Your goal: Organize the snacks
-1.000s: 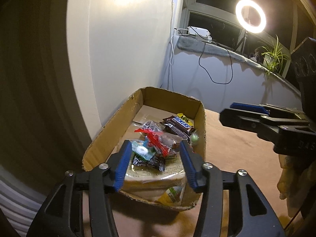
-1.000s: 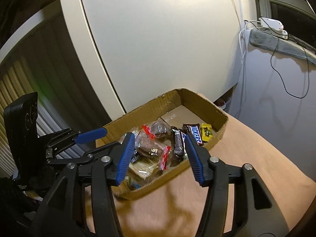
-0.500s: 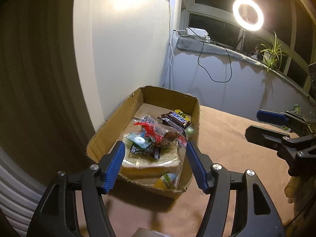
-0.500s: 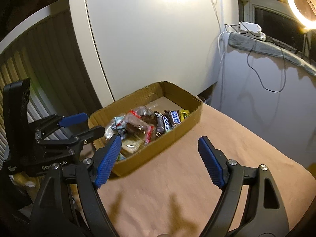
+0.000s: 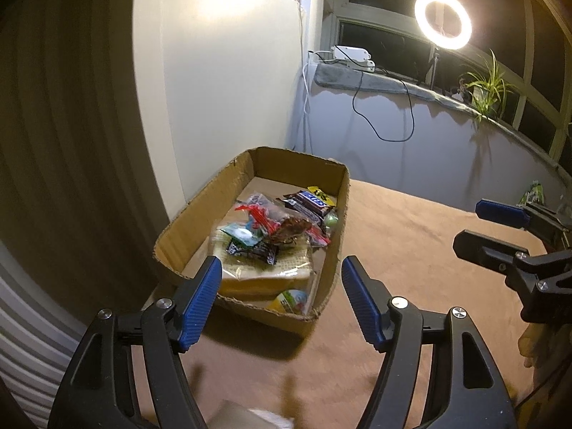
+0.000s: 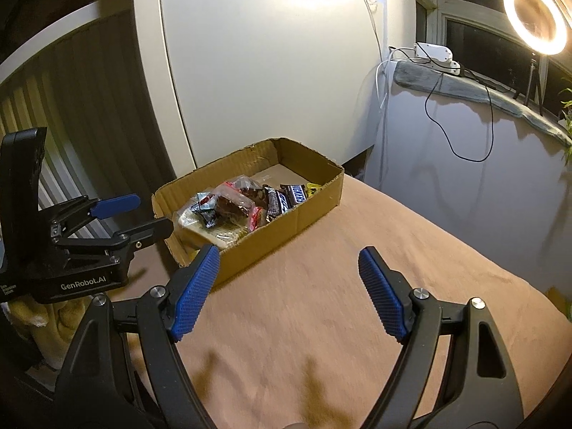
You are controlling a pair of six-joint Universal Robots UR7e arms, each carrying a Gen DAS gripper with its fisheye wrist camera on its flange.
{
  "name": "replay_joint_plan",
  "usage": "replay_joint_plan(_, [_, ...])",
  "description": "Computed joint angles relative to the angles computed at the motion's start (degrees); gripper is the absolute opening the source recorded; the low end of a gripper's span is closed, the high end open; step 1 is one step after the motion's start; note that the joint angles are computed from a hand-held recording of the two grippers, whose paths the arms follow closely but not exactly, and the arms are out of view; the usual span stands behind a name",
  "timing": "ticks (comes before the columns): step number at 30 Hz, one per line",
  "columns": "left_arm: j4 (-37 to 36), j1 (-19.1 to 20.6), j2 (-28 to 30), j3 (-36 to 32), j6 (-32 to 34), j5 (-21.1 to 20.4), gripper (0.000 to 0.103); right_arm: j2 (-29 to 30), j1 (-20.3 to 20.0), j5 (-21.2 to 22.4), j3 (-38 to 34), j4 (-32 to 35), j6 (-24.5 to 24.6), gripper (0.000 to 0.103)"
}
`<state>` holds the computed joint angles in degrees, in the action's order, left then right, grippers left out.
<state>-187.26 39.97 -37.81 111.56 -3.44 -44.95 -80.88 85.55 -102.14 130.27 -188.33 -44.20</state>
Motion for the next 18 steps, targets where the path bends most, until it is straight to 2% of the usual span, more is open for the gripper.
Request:
replay_joint_plan(7, [-0.01, -0.58, 0.01, 0.54, -0.40, 0.24, 0.076, -0.98, -0.48, -0.19, 1.15, -1.21, -0.17, 0.083])
replay_joint_plan(18, [-0.33, -0.58, -0.37, 1.27, -0.73, 0.43, 0.077, -0.79, -0.33, -0.92, 1.99, -2.19, -0.99, 0.083])
